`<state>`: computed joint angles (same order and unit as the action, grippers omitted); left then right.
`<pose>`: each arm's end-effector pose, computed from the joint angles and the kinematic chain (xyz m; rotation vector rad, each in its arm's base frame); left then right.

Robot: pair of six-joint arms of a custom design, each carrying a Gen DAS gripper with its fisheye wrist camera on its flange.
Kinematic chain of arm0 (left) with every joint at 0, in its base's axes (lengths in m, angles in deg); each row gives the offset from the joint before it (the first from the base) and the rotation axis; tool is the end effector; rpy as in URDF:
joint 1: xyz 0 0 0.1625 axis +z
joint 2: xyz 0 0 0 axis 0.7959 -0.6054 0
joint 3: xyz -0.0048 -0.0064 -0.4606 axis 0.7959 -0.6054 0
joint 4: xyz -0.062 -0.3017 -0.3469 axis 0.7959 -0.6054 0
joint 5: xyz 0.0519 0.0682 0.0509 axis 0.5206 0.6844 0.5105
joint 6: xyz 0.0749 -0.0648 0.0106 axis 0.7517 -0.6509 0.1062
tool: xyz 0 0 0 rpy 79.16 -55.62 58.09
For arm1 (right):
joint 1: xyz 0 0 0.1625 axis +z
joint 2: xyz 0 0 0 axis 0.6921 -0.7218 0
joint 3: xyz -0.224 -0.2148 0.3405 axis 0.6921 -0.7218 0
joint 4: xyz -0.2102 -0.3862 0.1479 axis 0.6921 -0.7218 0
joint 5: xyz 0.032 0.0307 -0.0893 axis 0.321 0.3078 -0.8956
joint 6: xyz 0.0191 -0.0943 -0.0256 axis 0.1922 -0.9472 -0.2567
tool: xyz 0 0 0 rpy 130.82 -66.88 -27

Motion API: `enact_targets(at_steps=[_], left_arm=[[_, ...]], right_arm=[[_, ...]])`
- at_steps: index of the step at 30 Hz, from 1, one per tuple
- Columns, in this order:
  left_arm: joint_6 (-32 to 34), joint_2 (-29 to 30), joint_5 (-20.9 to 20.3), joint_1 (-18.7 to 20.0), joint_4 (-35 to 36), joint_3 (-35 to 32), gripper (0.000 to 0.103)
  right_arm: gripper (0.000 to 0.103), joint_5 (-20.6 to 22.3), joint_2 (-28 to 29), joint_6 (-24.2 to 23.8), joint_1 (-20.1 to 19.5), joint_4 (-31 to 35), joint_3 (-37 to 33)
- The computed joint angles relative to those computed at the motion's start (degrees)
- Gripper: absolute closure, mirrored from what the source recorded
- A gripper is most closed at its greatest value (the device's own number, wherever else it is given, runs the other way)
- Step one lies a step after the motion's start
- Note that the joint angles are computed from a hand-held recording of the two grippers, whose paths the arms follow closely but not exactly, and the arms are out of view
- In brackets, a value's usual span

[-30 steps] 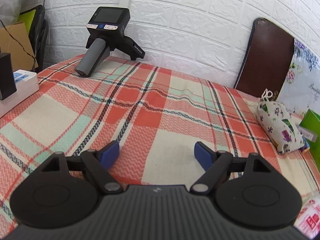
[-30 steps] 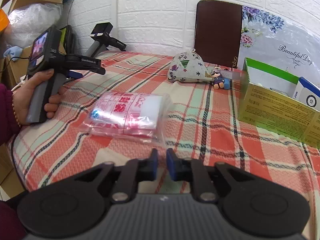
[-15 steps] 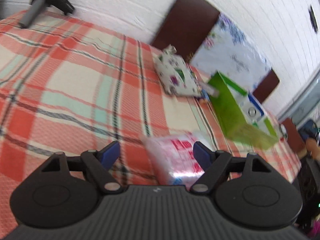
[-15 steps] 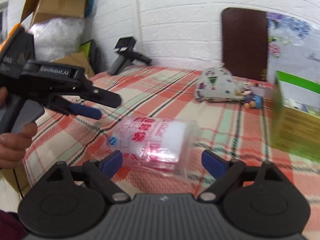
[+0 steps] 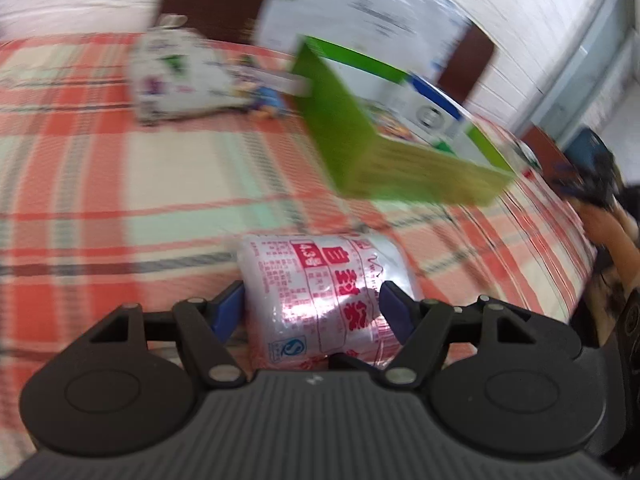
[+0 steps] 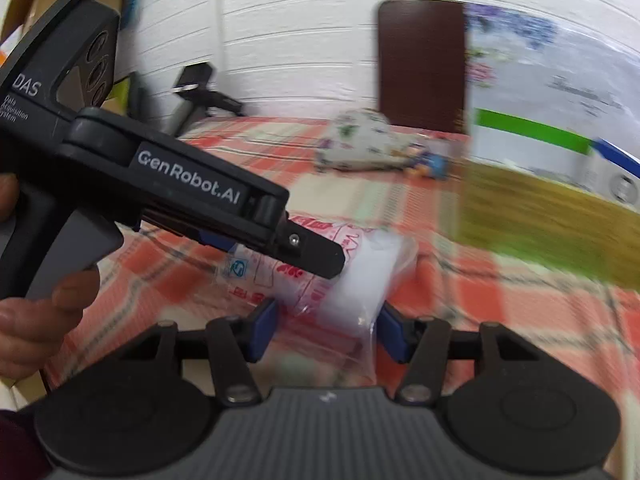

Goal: Organize objects
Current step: 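Carry the bag with the left gripper and release it into the green box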

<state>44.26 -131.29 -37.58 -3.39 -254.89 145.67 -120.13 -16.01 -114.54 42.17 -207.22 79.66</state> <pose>-0.2652 -0.6224 0.0563 0.1626 2.5031 -1.1011 0.0956 -0.6653 0.2229 1.4757 -2.4696 0.6465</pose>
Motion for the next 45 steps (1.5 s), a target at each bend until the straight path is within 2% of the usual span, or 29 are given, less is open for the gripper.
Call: enact_targets(at_steps=[6,9,12,16,19,21,23,25,26,27,29,31,33,38,41,45], left_arm=[[8.0,6.6,-5.7,-0.2,1.7,-7.9,0.030],[9.1,7.8,-6.7,-0.4,1.0,-10.2,0.035],[13.4,8.5,-6.2,-0.9,-3.0,-12.6,0.036],[21.5,10.1,-3.0,-1.1,-7.3,-17.8,0.036],[26.4,12.8,-0.1,-0.3,-8.9,-24.3,0.035],[29.9,15.1,2.1,0.6,-8.2,-29.3,0.035],[30.4,17.0,5.1,1.5,-5.2,-33.4,0.036],[30.2,19.0,8.8,2.4,-0.6,-37.3,0.034],[29.7,20.1,11.7,2.7,1.9,-39.0,0.035],[28.8,20.8,13.9,2.8,3.9,-39.9,0.036],[28.5,20.3,13.6,2.9,2.5,-38.1,0.040],[30.0,19.7,13.3,2.5,-0.7,-36.2,0.039],[31.7,19.6,14.3,1.8,-3.3,-35.0,0.039],[33.8,17.9,15.0,-0.4,-10.5,-28.6,0.038],[33.2,16.6,16.2,-1.4,-13.1,-24.3,0.036],[24.9,13.8,20.8,-1.7,-7.3,-19.0,0.035]], right_arm=[[0.054,0.8,-3.9,5.3,-4.6,-6.9,2.4],[0.055,2.9,-4.6,6.7,-5.8,-10.3,3.1],[0.055,6.8,-3.9,6.1,-5.6,-15.2,2.8],[0.056,10.6,0.5,7.1,-3.6,-18.6,-2.4],[0.056,11.9,5.3,8.5,-1.9,-19.6,-8.1],[0.056,10.9,9.0,10.2,-0.8,-18.2,-13.2],[0.055,8.0,12.5,10.7,0.2,-18.5,-16.8],[0.052,3.3,16.1,8.2,1.3,-20.9,-19.5],[0.049,1.7,17.5,8.3,1.5,-21.9,-20.5],[0.042,2.2,17.7,10.7,1.3,-20.7,-21.2],[0.043,0.3,17.6,12.1,1.7,-20.8,-21.3],[0.043,2.7,16.1,11.8,0.9,-21.4,-19.2],[0.042,3.8,15.0,11.1,0.4,-24.8,-16.7],[0.040,7.0,10.3,13.8,-0.6,-30.1,-8.0],[0.040,5.7,8.7,14.7,-0.5,-27.4,-6.3],[0.039,0.1,7.4,16.7,0.6,-17.8,-6.2]])
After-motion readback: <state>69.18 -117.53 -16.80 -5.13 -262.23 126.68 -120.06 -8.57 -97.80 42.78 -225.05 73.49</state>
